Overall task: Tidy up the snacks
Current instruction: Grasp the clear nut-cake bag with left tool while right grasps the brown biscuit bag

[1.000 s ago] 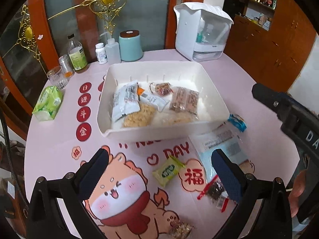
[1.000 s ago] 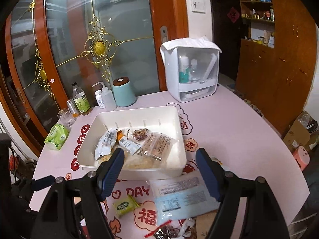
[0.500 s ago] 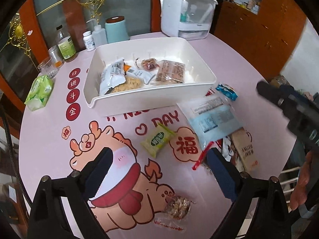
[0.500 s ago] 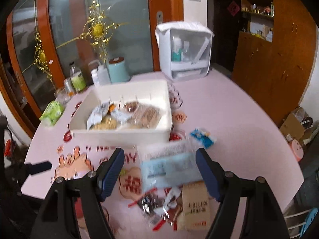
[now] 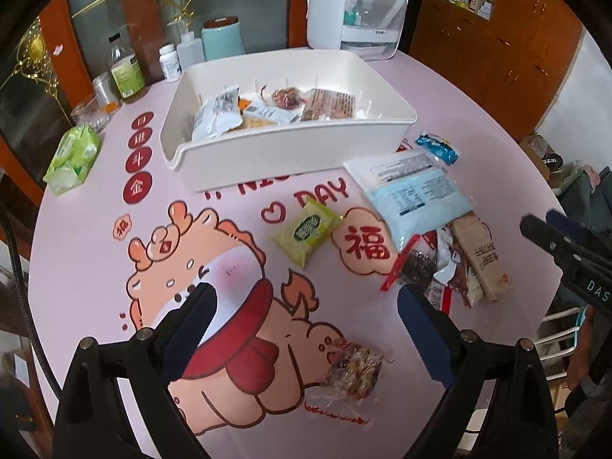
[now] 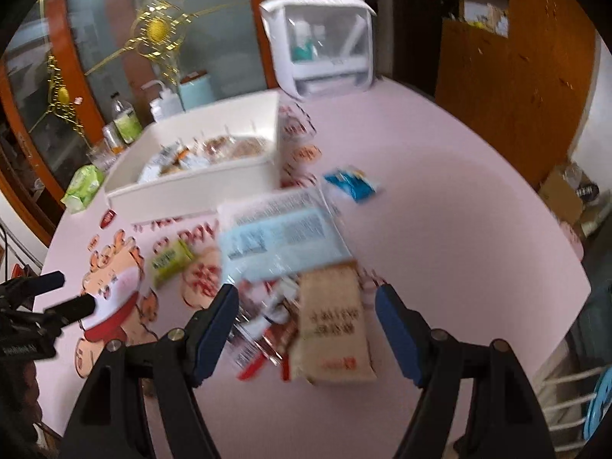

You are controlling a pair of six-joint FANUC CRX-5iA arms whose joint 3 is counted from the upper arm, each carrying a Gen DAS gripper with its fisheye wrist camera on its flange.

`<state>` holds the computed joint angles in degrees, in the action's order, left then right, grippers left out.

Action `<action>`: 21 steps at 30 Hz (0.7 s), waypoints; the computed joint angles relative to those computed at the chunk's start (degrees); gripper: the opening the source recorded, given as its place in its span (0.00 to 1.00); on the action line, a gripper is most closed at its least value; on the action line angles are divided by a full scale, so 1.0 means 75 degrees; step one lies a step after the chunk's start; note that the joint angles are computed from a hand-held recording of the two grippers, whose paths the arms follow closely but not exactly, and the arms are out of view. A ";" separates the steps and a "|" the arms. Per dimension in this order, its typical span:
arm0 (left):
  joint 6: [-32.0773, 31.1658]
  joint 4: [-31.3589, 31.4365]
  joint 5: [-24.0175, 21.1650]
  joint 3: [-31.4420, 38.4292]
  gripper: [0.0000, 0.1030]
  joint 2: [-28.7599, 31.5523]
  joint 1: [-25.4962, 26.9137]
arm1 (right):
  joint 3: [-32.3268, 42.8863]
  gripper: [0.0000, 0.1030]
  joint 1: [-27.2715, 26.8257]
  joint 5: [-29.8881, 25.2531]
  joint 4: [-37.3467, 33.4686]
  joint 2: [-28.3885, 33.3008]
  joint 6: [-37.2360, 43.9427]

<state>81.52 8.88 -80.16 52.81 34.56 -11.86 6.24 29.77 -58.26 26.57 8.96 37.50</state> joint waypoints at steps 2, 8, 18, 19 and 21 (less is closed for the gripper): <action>0.0038 0.0054 -0.0043 -0.0144 0.92 -0.0016 0.0033 | -0.0074 0.72 -0.0067 -0.0150 -0.0176 0.0013 0.0088; -0.0414 0.0248 -0.0297 -0.0618 0.92 -0.0013 -0.0039 | -0.0056 0.72 -0.0345 -0.0341 -0.0872 0.0140 0.0337; -0.1013 -0.0171 -0.1279 -0.0336 0.92 0.0517 -0.0521 | 0.0377 0.72 -0.0655 -0.0470 -0.1930 0.0566 0.1002; -0.0991 -0.0193 -0.1297 -0.0337 0.92 0.0538 -0.0535 | 0.0452 0.72 -0.0655 -0.0544 -0.1960 0.0635 0.1093; -0.0893 -0.0226 -0.1371 -0.0281 0.92 0.0613 -0.0550 | 0.0566 0.72 -0.0666 -0.0657 -0.2021 0.0743 0.1220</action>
<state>74.83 7.19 -90.44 50.70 39.16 -15.98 10.49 24.77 -63.18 11.42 14.53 46.64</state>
